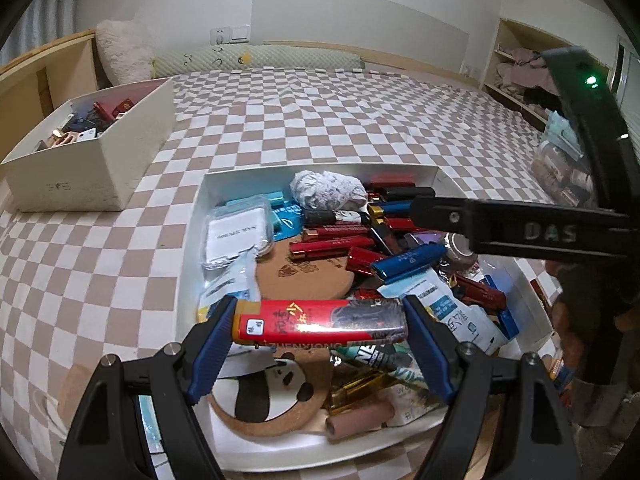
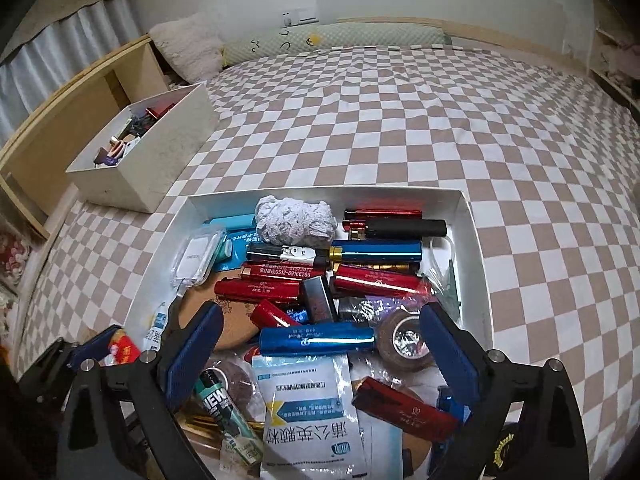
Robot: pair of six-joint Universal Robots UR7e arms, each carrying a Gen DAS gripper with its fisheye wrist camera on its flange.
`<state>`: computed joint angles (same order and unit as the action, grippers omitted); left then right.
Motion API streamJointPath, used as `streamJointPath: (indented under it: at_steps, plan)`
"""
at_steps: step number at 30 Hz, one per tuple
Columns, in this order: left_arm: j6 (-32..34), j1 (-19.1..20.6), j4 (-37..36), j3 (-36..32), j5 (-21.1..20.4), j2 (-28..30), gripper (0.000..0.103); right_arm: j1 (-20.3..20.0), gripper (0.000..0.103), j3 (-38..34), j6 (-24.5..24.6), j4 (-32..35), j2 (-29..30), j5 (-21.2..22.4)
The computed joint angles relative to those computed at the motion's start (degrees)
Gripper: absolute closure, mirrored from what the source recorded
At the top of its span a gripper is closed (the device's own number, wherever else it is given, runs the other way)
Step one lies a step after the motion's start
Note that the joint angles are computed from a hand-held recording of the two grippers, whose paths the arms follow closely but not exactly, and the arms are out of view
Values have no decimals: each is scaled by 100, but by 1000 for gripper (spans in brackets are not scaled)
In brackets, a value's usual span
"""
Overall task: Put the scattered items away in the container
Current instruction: 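Open the left tool over the tray while the right releases the blue case into it, then withdraw both tools from the tray back over the pile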
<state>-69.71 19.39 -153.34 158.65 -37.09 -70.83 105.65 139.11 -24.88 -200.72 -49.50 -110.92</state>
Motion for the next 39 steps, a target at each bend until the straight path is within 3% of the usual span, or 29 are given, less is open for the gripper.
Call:
streamJointPath:
  at_steps: [4, 17, 20, 22, 30, 39]
  plan:
    - [407, 213, -560, -81, -34, 296, 22, -79, 5, 79, 13, -47, -94, 56]
    - [1059, 560, -1335, -318, -16, 871, 22, -295, 5, 281, 213, 2, -435, 246]
    - [1041, 561, -1285, -339, -39, 882, 7, -305, 5, 335, 211, 51, -534, 268]
    - [1044, 546, -1313, -336, 10, 920, 5, -307, 5, 377, 183, 42, -590, 279]
    - [528, 315, -638, -230, 21, 542, 5, -280, 5, 594, 125, -63, -753, 265]
    - [-631, -277, 845, -83, 4, -423, 5, -129, 5, 891, -211, -378, -874, 84]
